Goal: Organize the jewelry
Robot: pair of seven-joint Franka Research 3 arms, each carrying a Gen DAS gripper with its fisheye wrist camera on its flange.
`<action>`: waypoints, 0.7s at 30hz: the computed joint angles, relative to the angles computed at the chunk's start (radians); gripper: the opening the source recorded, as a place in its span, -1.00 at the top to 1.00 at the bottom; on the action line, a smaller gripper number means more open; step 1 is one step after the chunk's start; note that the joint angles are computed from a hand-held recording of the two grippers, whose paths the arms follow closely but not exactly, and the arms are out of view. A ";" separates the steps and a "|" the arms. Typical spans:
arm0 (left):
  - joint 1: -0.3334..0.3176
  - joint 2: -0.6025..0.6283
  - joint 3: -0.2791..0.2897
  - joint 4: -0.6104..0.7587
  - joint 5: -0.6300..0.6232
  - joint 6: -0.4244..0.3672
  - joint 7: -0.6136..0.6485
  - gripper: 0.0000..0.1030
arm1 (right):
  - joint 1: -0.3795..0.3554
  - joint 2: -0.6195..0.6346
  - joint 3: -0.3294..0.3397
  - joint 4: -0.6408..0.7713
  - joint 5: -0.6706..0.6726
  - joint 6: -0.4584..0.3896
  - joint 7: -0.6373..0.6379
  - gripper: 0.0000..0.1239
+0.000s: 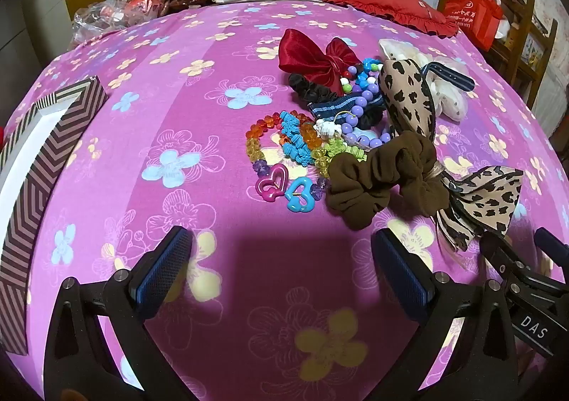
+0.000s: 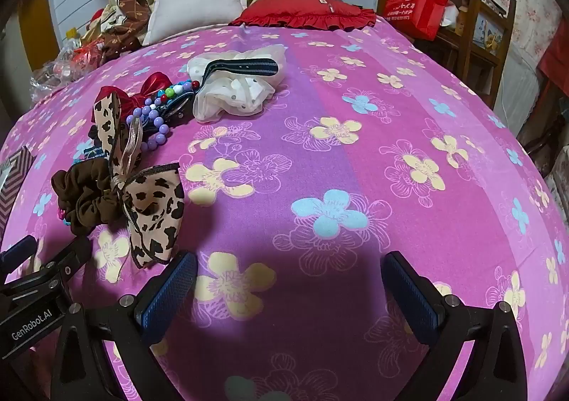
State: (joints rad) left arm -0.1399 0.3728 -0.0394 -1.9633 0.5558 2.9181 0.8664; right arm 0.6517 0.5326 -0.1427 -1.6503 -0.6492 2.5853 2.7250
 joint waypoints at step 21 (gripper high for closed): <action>0.013 -0.059 -0.011 -0.067 -0.007 -0.003 -0.011 -0.89 | -0.013 0.015 0.009 0.021 0.030 0.003 -0.042 -0.66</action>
